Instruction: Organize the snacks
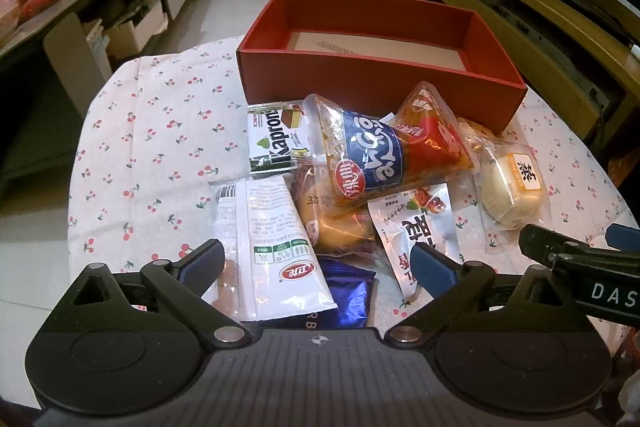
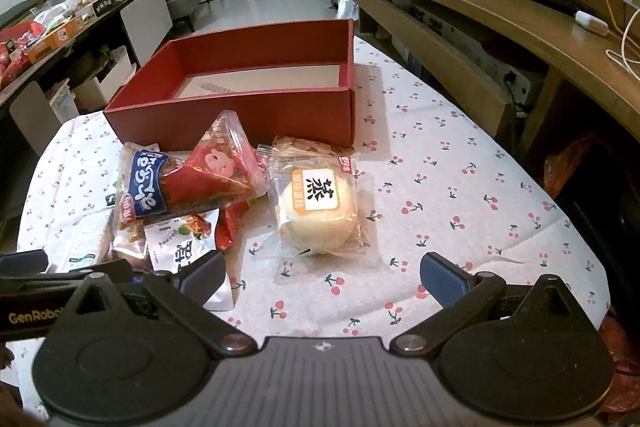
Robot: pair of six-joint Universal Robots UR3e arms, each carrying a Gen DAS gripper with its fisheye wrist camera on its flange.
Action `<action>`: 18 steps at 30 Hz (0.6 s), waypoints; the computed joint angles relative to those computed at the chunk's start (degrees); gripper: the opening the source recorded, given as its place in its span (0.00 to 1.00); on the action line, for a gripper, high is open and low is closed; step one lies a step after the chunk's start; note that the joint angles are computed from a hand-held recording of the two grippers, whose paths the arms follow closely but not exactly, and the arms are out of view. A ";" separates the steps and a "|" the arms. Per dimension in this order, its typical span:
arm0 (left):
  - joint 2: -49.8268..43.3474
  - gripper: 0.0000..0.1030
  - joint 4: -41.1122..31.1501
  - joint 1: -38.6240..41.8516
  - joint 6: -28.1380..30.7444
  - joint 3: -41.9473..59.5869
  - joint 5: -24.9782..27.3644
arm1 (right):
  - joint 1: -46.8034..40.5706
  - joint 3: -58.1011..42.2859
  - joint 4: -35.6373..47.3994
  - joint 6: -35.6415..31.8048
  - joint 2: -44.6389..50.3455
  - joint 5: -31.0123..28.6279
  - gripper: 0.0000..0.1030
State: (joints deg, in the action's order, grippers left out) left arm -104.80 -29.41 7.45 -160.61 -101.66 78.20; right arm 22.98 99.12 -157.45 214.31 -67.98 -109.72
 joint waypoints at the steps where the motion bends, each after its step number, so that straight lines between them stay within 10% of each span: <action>1: -0.08 0.98 -0.19 0.04 -0.03 0.20 -0.07 | -0.04 0.02 0.04 0.00 -0.02 0.05 1.00; 18: 0.00 0.98 -0.76 0.43 -0.06 0.39 -0.28 | -0.25 -0.05 0.57 -0.26 0.09 0.48 1.00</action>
